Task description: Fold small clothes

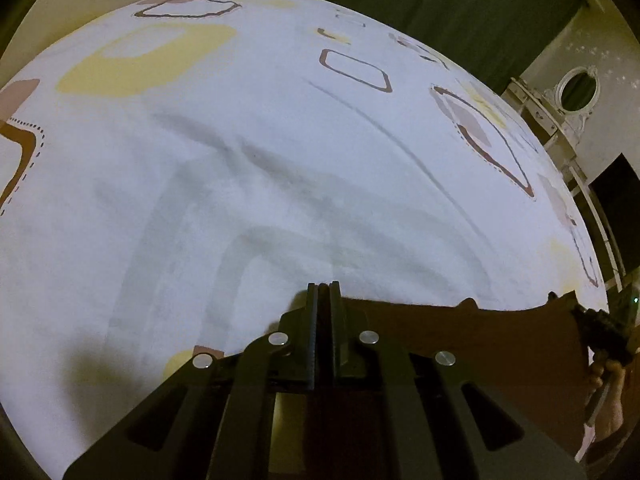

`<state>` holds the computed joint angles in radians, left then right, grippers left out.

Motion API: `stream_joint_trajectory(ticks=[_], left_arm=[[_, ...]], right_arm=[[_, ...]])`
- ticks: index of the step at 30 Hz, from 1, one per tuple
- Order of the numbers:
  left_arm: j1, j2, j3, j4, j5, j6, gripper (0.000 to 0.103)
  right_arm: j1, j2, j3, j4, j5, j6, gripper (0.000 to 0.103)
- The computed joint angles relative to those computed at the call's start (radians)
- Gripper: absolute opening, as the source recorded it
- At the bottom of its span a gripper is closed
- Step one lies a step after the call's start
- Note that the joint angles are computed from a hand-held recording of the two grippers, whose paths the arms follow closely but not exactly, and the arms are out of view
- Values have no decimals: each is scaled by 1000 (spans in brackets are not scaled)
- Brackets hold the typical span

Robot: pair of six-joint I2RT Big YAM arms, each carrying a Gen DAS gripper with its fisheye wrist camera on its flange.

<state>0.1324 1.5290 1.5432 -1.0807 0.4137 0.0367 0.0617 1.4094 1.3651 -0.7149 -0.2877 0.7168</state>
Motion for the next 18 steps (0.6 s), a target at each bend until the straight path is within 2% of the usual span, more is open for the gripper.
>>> stream_joint_trajectory(ticks=[3, 5, 7, 8, 11, 12, 16, 18], left_arm=[[18, 7, 17, -24, 37, -9, 7], [36, -3, 17, -25, 49, -18, 8], [77, -15, 17, -55, 113, -14, 8], [94, -22, 12, -71, 144, -8, 13], [163, -79, -37, -116, 228, 22, 43], [190, -110, -67, -142, 254, 48, 49], [271, -213, -179, -246, 340, 143, 56], [301, -243, -220, -301, 381, 165, 59]], right_arm=[[-5, -7, 7, -13, 3, 7, 12], [-4, -26, 6, -28, 34, 12, 24], [-3, -48, 0, -36, 52, 23, 26], [-1, -66, -7, -37, 53, 33, 27], [24, -92, 3, -72, 74, 22, 34], [38, -101, 6, -79, 82, 14, 35], [113, -121, 23, -113, 92, -2, 40], [156, -128, 27, -110, 85, 8, 41]])
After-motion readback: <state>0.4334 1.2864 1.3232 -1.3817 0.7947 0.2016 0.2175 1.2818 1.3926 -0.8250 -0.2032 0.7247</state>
